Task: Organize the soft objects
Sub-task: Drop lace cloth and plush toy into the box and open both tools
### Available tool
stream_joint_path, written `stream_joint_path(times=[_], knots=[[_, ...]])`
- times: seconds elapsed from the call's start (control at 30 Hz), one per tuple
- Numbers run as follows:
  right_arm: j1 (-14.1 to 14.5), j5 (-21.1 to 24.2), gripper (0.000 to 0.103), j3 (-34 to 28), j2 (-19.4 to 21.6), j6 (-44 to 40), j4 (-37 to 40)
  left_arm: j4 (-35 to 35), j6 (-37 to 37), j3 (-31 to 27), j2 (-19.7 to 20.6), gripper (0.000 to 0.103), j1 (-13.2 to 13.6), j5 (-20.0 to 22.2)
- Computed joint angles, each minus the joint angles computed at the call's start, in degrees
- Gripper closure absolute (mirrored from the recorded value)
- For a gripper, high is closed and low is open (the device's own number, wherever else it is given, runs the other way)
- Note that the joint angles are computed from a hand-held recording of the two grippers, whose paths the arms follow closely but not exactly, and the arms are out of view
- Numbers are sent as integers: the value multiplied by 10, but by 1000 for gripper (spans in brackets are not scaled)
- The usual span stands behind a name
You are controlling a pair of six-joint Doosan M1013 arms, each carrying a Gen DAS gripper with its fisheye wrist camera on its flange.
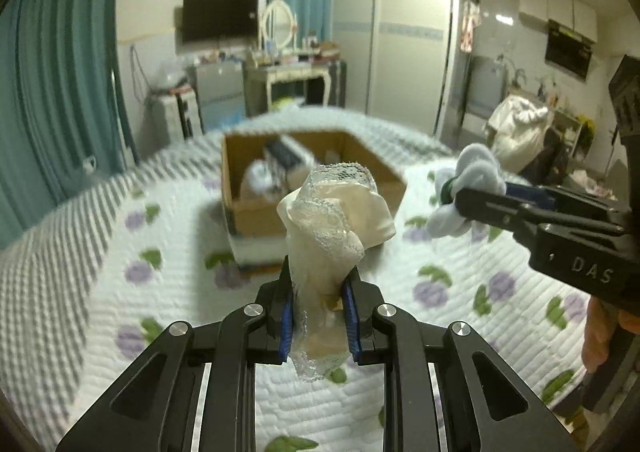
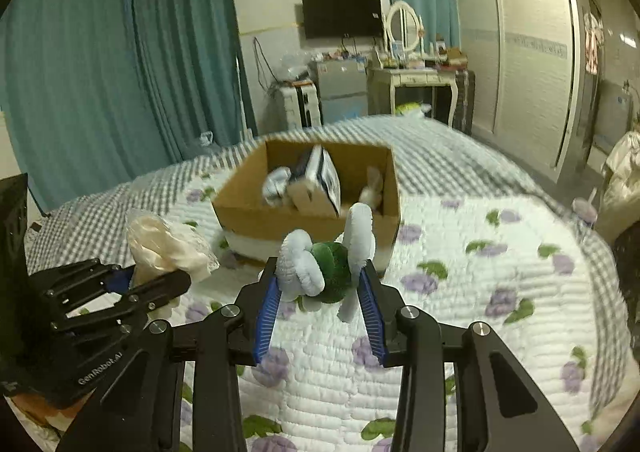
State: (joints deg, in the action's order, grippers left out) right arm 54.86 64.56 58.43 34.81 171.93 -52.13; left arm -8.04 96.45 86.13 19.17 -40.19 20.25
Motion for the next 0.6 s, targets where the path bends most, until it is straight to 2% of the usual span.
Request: stream_joint_path(times=[0.13,0.27,0.47,0.6], knots=[[-2,8,65,-30,2,-37,-20,14,-10,-20,-1,83,2,-14],[-10,7,65,-66,10,-85,-40,30,-24,-55,14,83,5,-18],[-35,6,65,-116,28,-142,-44,90,-78,-120,57,83,6,-17],[-59,-2,65,-142,45,-164,-31,128,-111,-168,94,83,6,-1]])
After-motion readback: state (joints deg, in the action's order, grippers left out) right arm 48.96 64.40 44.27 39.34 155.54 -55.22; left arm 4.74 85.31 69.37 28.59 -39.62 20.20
